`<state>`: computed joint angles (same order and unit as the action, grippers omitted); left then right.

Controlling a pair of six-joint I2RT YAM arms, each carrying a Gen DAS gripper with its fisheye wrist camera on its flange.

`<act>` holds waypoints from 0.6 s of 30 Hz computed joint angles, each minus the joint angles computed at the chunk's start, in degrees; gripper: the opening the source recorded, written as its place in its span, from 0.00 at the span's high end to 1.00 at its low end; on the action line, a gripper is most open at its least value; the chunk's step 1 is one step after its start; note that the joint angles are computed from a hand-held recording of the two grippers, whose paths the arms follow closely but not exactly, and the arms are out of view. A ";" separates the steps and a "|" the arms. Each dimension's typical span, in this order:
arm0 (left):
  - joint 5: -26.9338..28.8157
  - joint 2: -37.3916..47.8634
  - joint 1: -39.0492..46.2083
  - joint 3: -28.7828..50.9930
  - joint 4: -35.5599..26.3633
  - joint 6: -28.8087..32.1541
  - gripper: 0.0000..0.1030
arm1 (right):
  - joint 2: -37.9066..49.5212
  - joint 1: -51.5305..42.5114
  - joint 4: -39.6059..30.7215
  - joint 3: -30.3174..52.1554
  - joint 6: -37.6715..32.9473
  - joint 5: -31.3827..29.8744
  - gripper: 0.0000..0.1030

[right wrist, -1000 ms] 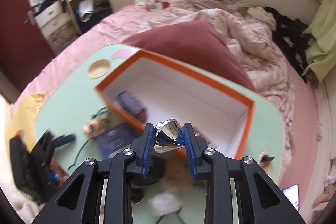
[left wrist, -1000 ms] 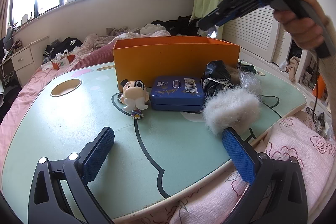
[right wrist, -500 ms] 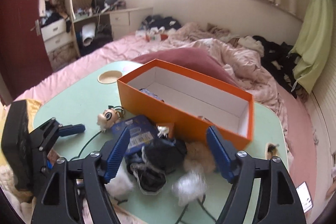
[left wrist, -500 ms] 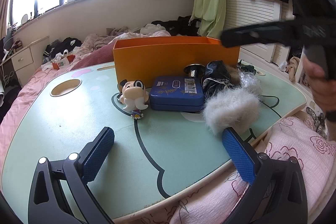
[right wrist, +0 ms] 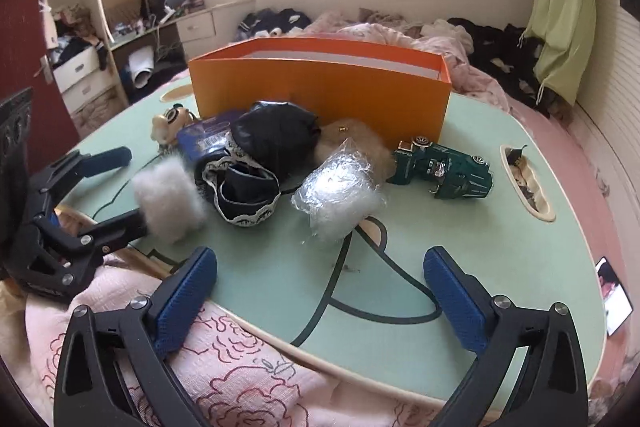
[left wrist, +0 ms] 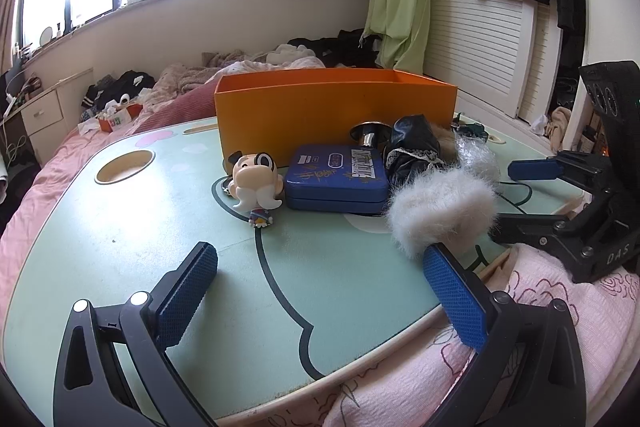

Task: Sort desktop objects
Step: 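Lift the silver top out and set it beside the blue tin, then move the left gripper over the orange box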

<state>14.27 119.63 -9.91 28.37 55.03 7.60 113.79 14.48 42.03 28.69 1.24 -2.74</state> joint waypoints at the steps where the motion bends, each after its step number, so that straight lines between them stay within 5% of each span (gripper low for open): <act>1: 0.23 0.08 0.23 0.00 0.07 0.19 0.01 | -0.19 -0.13 -0.37 0.13 -0.22 -0.24 0.00; 11: 0.79 0.26 0.65 -0.53 1.21 -0.34 0.01 | -0.47 -0.67 0.11 -0.10 -0.56 -0.87 0.00; 18: 6.35 -2.79 3.92 -3.45 5.08 -3.03 0.01 | -0.49 -0.60 0.14 -0.15 -0.53 -0.79 0.00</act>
